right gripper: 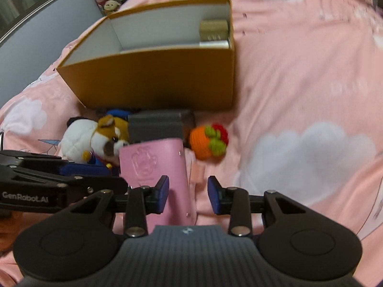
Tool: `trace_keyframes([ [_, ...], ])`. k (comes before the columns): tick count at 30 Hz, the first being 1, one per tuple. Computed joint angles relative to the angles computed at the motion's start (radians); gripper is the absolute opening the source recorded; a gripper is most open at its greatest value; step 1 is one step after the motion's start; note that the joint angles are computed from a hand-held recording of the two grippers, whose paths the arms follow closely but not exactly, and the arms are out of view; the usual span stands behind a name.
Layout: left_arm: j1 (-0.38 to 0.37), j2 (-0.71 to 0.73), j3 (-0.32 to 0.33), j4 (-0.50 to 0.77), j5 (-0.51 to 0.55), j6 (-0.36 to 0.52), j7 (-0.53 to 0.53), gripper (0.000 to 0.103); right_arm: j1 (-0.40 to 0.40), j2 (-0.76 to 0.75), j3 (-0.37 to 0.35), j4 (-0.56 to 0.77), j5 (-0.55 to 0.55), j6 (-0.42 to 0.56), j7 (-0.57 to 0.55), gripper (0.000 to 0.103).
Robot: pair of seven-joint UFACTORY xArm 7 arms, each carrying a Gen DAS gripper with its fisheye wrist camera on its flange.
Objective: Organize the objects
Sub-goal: 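Grasp the pink wallet with the left tool while the right tool grasps the light pink pouch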
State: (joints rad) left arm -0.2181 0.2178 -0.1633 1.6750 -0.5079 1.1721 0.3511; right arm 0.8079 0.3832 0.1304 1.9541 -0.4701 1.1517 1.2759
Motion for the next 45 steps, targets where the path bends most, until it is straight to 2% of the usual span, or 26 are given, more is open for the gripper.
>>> trace_keyframes([
  [5, 0.004, -0.014, 0.002, -0.045, -0.018, -0.012, -0.016, 0.060, -0.019, -0.020, 0.008, -0.047, 0.033, -0.035, 0.035, 0.038],
  [9, 0.007, 0.009, -0.001, -0.034, -0.041, 0.007, -0.030, 0.065, -0.032, -0.024, 0.013, -0.070, 0.048, -0.070, 0.048, 0.027],
  [14, 0.008, 0.022, -0.005, -0.040, -0.064, 0.007, -0.054, 0.065, -0.042, -0.025, 0.015, -0.079, 0.068, -0.096, 0.052, 0.026],
  [17, 0.008, 0.014, -0.006, -0.051, -0.067, -0.003, -0.054, 0.066, -0.071, -0.061, 0.026, -0.152, 0.115, -0.198, 0.076, 0.024],
  [25, 0.016, 0.014, -0.019, -0.065, -0.071, -0.017, -0.069, 0.065, -0.078, -0.052, 0.030, -0.154, 0.117, -0.223, 0.082, 0.025],
  [26, -0.014, -0.001, 0.010, -0.092, -0.082, -0.064, -0.102, 0.065, -0.076, -0.049, 0.030, -0.149, 0.116, -0.221, 0.078, 0.024],
  [29, 0.000, -0.004, -0.003, -0.099, -0.071, -0.073, -0.114, 0.065, -0.084, -0.055, 0.036, -0.167, 0.143, -0.263, 0.071, 0.013],
  [33, 0.005, 0.003, -0.006, -0.098, -0.089, -0.071, -0.110, 0.065, -0.084, -0.059, 0.033, -0.181, 0.149, -0.278, 0.074, 0.012],
  [37, -0.002, -0.007, -0.009, -0.108, -0.077, -0.091, -0.098, 0.051, -0.091, -0.074, 0.035, -0.207, 0.155, -0.295, 0.083, 0.011],
  [40, 0.001, -0.026, -0.009, -0.129, -0.097, -0.108, -0.084, 0.039, -0.083, -0.060, 0.035, -0.175, 0.140, -0.257, 0.072, 0.011],
  [45, 0.005, -0.069, -0.002, -0.157, -0.122, -0.114, -0.054, 0.032, -0.061, -0.049, 0.025, -0.129, 0.105, -0.170, 0.078, 0.011],
])
